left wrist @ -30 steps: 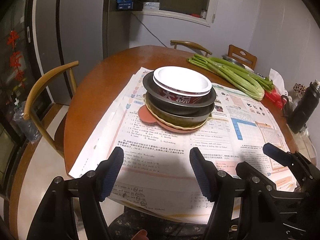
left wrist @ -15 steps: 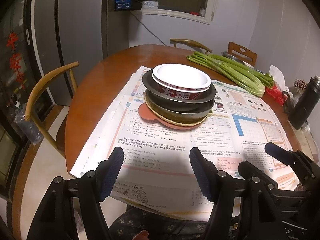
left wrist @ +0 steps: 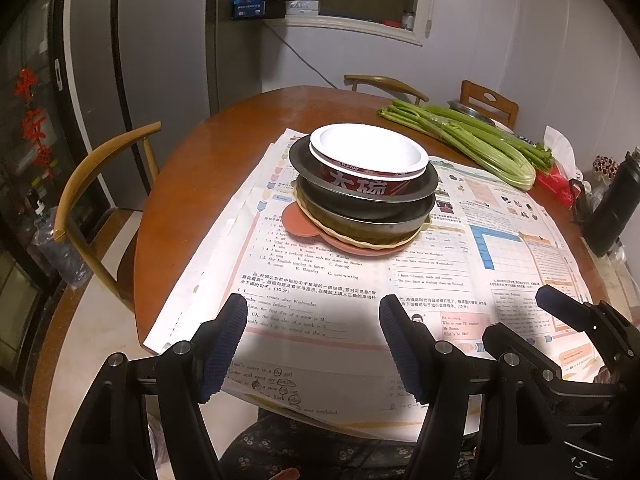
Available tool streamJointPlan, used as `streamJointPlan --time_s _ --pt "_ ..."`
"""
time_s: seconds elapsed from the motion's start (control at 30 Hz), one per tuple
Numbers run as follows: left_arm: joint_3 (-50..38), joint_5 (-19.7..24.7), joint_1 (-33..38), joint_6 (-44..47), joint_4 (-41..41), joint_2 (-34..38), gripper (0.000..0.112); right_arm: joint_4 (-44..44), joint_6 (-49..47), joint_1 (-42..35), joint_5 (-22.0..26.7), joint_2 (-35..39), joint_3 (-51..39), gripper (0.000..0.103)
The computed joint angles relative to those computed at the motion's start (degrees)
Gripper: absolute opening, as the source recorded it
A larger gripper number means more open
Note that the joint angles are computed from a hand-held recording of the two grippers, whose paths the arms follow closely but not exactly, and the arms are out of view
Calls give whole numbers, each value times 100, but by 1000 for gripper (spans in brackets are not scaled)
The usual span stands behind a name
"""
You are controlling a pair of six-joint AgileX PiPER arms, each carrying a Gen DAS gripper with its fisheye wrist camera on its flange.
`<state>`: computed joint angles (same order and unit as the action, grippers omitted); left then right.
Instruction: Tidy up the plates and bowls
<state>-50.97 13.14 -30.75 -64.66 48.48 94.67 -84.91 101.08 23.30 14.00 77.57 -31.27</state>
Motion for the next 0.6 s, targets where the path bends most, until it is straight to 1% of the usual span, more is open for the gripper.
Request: streamJointPlan --time_s 0.23,0.6 --pt "-17 1 6 25 -24 32 70 67 -74 -43 -58 52 -13 75" --pt "-23 26 12 146 -142 38 70 -99 77 -84 -80 48 24 75"
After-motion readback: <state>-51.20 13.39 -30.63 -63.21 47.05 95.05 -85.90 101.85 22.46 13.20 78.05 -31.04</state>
